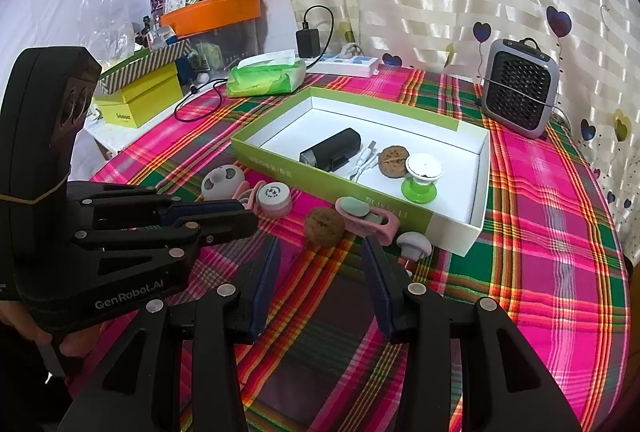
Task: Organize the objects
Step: 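Move both tools back toward the items lying in front of the box, then grasp the white round fan-shaped object with the left tool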
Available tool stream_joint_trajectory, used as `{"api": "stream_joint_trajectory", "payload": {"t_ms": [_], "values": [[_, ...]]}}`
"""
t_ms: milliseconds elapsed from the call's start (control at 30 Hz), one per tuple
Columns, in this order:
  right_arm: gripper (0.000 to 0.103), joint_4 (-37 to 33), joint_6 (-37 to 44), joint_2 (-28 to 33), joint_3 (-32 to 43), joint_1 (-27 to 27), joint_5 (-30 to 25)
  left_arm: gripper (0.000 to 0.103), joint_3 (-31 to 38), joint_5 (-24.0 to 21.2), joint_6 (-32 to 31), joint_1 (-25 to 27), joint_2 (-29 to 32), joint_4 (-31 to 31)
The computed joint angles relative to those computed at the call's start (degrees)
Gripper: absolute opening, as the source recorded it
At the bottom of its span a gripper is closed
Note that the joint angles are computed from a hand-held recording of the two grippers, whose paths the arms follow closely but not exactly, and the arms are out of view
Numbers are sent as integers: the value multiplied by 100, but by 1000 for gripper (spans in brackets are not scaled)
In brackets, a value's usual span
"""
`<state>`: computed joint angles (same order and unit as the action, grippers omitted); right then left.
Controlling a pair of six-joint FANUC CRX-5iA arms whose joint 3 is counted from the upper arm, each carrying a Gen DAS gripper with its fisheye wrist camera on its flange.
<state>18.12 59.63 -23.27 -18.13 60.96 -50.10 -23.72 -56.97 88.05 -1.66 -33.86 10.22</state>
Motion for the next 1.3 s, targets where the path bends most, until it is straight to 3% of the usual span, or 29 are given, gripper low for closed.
{"api": "stream_joint_trajectory", "payload": {"t_ms": [367, 1100, 1233, 1300], "values": [[43, -334, 184, 108, 148, -154, -64, 20, -134, -84, -241, 261, -69, 267], [43, -646, 447, 270, 307, -208, -115, 22, -340, -177, -573, 1123, -529, 407], [43, -665, 474, 300, 333, -205, -134, 32, -384, -128, -679, 1359, -541, 478], [43, -678, 491, 318, 349, -204, -138, 33, -407, -97, -735, 1443, -520, 540]]}}
